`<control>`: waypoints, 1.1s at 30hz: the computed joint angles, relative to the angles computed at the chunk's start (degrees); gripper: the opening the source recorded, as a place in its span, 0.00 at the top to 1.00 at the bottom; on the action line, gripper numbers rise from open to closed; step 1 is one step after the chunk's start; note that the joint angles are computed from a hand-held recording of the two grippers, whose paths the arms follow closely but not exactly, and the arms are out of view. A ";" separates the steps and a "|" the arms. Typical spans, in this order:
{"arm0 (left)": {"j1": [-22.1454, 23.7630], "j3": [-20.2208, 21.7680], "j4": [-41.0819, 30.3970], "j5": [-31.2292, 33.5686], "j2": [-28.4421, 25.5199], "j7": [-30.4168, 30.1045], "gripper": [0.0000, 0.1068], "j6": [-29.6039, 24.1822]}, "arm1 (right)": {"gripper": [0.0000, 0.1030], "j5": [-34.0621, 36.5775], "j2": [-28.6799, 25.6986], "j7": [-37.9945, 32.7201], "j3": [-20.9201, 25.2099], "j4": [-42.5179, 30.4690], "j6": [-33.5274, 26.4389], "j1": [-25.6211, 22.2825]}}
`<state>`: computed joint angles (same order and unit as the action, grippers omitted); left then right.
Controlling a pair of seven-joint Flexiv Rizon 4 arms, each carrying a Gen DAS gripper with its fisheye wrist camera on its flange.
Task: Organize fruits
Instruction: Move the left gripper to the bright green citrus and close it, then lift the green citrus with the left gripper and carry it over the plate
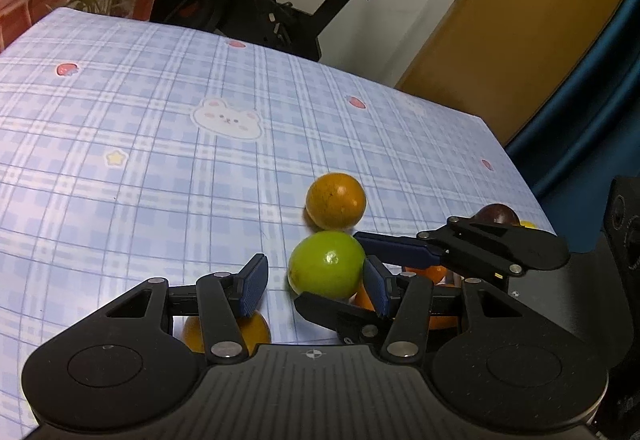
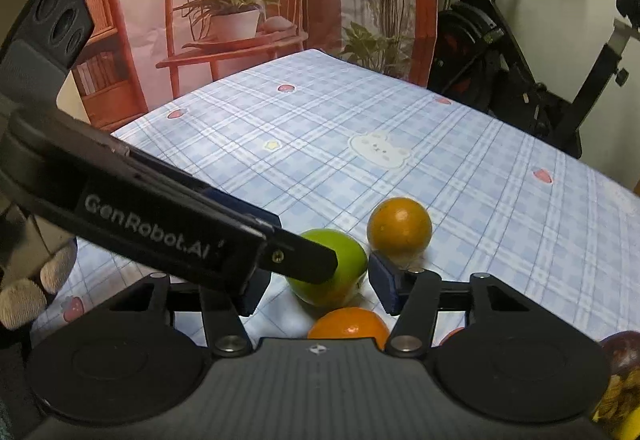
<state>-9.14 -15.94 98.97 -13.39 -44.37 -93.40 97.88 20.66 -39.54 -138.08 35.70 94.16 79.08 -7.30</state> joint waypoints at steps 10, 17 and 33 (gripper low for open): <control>1.65 -2.39 -0.50 1.17 -1.01 1.15 0.55 0.65 | 0.49 0.95 0.05 1.37 -1.21 -0.56 -1.37 0.77; 1.53 -2.62 -0.19 1.38 -0.44 0.95 0.55 1.45 | 0.50 2.95 0.57 -0.11 -0.04 -0.18 -0.91 -0.32; -6.78 4.45 -4.07 0.50 1.42 0.80 0.55 -1.01 | 0.50 12.24 3.61 -8.11 5.25 0.62 -0.59 -7.73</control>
<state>-15.92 -11.49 94.91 -12.89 -42.95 -92.60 96.86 32.90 -35.93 -146.19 40.95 94.78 78.49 -15.03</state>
